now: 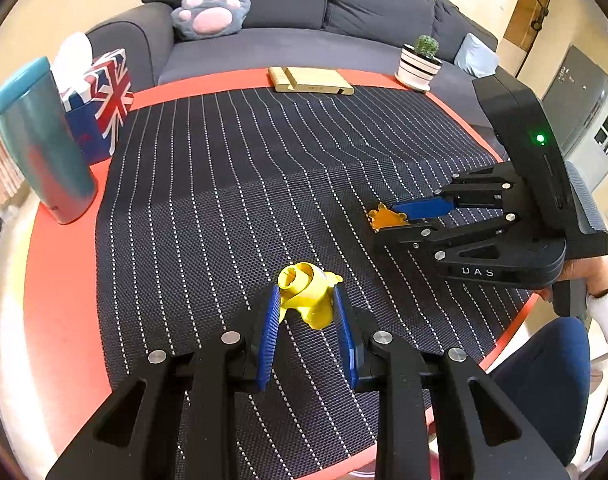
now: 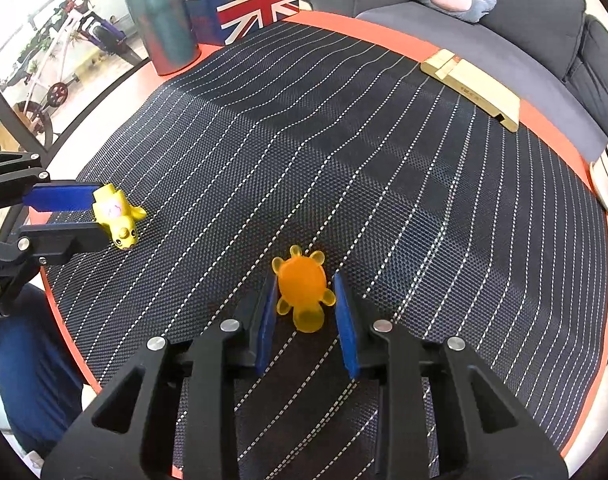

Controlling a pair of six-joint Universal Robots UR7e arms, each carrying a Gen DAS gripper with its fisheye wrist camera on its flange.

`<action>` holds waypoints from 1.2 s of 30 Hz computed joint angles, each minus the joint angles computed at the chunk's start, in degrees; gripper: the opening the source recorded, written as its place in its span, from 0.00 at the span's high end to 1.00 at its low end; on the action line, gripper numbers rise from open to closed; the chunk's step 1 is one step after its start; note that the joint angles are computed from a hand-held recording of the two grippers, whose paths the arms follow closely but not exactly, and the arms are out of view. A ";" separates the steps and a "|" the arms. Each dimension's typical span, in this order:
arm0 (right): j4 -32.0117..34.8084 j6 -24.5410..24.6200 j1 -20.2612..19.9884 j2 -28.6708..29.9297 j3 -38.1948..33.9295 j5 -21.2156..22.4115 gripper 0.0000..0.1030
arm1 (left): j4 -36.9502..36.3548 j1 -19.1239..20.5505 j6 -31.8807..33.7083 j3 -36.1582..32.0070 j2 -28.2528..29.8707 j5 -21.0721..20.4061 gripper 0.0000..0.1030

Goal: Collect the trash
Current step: 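Carry the yellow toy and orange bear toy over the bin with both tools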

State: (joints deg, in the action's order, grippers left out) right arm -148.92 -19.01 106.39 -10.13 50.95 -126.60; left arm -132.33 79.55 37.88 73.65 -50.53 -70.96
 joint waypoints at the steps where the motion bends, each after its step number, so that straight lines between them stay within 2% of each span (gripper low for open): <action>1: -0.69 0.06 0.10 -0.31 0.72 -0.09 0.73 | -0.04 -0.03 0.06 0.09 -0.05 -0.07 0.74; 9: -5.60 0.90 1.14 -3.53 6.41 -0.39 0.73 | -1.53 -0.55 0.57 2.44 -1.56 -0.97 0.74; 16: -11.96 1.56 2.82 -8.30 15.06 -0.07 0.73 | -2.91 -1.20 1.30 6.30 -4.34 -2.07 0.74; 28: -26.48 2.82 6.89 -16.36 33.09 1.27 0.73 | -7.26 -2.79 3.43 16.81 -12.09 -4.45 0.74; 36: -33.08 4.98 9.06 -19.30 42.57 2.44 0.73 | -9.67 -3.60 4.40 24.50 -17.61 -5.56 0.74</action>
State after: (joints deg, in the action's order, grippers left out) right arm -182.00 -14.03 115.45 -29.42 93.52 -124.16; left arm -142.00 75.95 42.28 98.15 -68.14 -76.52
